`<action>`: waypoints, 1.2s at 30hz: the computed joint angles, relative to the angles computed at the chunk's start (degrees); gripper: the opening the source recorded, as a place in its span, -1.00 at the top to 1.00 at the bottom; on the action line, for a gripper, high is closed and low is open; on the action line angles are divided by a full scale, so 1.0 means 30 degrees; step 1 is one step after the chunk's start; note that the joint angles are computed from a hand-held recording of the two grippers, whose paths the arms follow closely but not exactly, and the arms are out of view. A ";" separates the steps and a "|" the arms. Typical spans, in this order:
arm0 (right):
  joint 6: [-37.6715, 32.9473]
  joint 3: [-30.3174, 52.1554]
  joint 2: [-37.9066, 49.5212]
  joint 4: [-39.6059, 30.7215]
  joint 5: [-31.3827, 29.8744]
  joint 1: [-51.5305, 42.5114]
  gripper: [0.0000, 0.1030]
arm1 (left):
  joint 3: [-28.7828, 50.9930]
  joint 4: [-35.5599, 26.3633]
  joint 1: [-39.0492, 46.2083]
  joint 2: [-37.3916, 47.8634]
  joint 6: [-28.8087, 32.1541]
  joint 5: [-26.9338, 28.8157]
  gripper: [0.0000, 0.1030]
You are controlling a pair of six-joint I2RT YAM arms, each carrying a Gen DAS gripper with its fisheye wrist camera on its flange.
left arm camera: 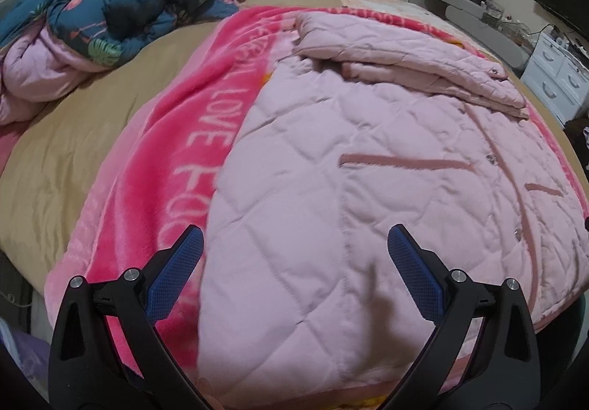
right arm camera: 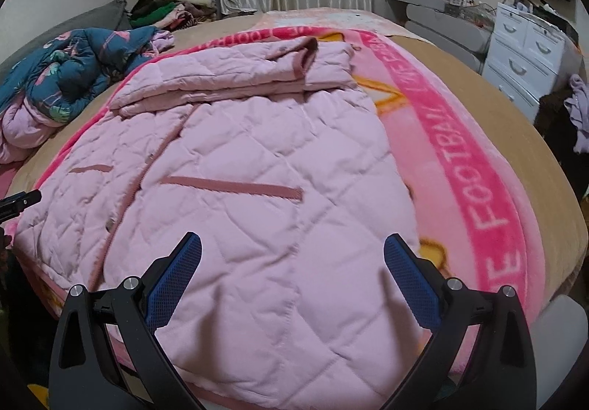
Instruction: Fold large clothes
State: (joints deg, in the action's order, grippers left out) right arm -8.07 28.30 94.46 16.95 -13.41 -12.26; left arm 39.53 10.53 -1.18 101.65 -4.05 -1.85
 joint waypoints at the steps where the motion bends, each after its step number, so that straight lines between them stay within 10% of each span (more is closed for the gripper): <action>1: -0.0099 -0.0009 0.0079 -0.0015 -0.0087 -0.0220 -0.92 | -0.0003 -0.0042 0.0183 0.0096 0.0046 0.0154 -0.82; 16: -0.1764 -0.0599 0.0843 -0.0385 -0.1073 -0.2534 -0.92 | 0.0010 -0.1445 0.3192 0.1827 0.0012 0.4818 -0.82; 27: -0.3374 -0.0827 0.0763 -0.2131 -0.2601 -0.3697 -0.92 | -0.1034 -0.0249 0.1950 0.1465 -0.0626 0.4564 -0.80; 36: -0.4991 -0.0673 0.1418 -0.3831 -0.3847 -0.4974 -0.92 | -0.1906 0.0191 0.1087 0.0364 -0.0659 0.4073 -0.34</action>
State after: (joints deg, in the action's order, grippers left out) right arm -23.04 26.28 98.72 5.46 -24.95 -27.18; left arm 33.81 11.11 2.08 102.74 -6.03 10.37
